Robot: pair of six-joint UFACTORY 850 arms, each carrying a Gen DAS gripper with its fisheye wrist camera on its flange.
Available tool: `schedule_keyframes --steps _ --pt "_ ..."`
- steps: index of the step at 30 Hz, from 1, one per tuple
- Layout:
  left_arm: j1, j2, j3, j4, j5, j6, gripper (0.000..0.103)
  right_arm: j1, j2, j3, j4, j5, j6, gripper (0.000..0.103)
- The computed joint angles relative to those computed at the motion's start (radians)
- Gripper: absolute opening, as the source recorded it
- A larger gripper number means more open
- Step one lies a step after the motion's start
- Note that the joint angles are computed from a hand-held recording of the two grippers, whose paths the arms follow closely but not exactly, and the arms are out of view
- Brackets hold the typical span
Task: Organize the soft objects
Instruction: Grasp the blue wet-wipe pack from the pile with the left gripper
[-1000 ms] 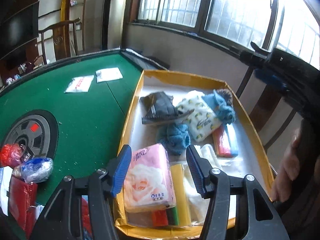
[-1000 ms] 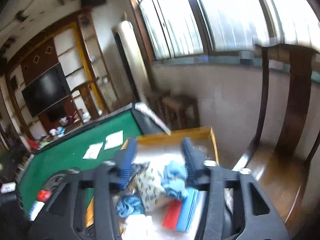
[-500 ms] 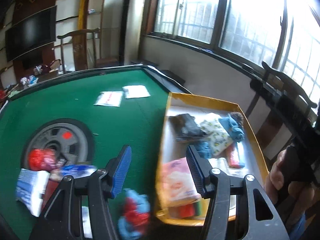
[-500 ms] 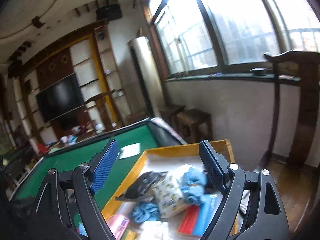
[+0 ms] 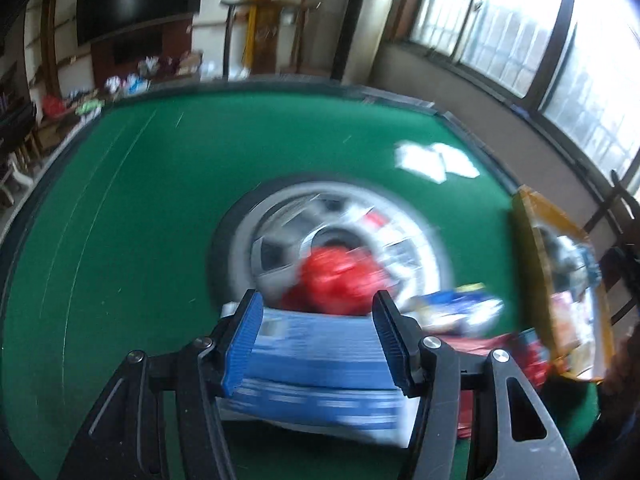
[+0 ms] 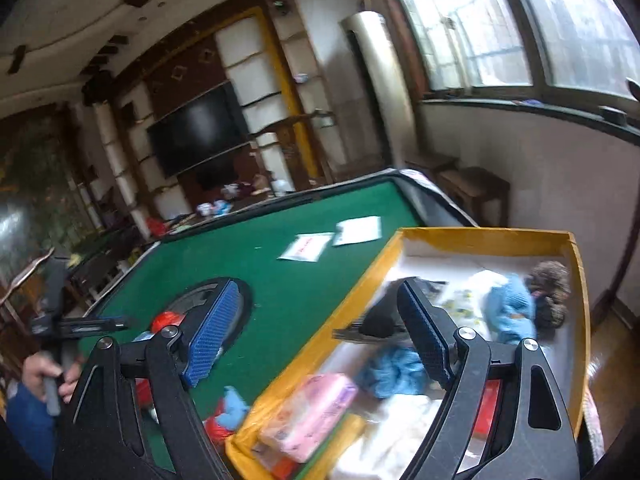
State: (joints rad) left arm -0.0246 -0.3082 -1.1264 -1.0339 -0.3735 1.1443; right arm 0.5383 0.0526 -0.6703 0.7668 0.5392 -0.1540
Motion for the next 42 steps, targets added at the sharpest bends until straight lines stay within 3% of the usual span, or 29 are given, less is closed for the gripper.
schedule_keyframes --steps 3,8,10,14,16,21,26,32,36,38,40,42 --pt "0.016 -0.064 -0.047 -0.019 -0.018 0.015 0.057 0.013 -0.008 -0.004 -0.009 0.021 -0.002 0.083" --pt "0.035 -0.132 -0.099 -0.148 -0.151 0.134 0.057 -0.011 -0.025 -0.012 -0.163 -0.032 0.139 0.083" --pt "0.035 -0.15 -0.117 -0.09 -0.198 0.072 0.058 -0.016 -0.025 -0.012 -0.213 -0.043 0.186 0.083" --pt "0.05 -0.126 -0.118 0.115 -0.252 -0.14 0.058 -0.013 -0.039 -0.025 -0.216 -0.065 0.177 0.083" --pt "0.08 -0.102 -0.089 0.133 -0.314 -0.184 0.058 -0.012 -0.047 -0.03 -0.237 -0.074 0.182 0.083" --pt "0.14 0.011 0.065 0.151 -0.416 -0.08 0.061 -0.001 -0.058 -0.045 -0.269 -0.089 0.179 0.083" --pt "0.11 0.214 0.288 0.209 -0.284 0.139 0.067 0.029 -0.075 -0.062 -0.236 -0.092 0.091 0.083" --pt "0.064 0.36 0.428 0.168 -0.173 0.34 0.069 0.068 -0.098 -0.084 -0.172 -0.091 -0.044 0.083" --pt "0.016 0.385 0.455 0.187 -0.101 0.325 0.075 0.07 -0.126 -0.103 -0.2 -0.126 -0.039 0.083" --pt "-0.031 0.379 0.461 0.238 -0.011 0.262 0.076 0.066 -0.137 -0.115 -0.264 -0.174 0.006 0.083" --pt "-0.076 0.374 0.474 0.353 0.103 0.13 0.079 0.077 -0.158 -0.136 -0.199 -0.21 -0.091 0.083" --pt "-0.07 0.348 0.441 0.376 0.075 0.06 0.079 0.075 -0.173 -0.156 -0.24 -0.28 -0.079 0.083"
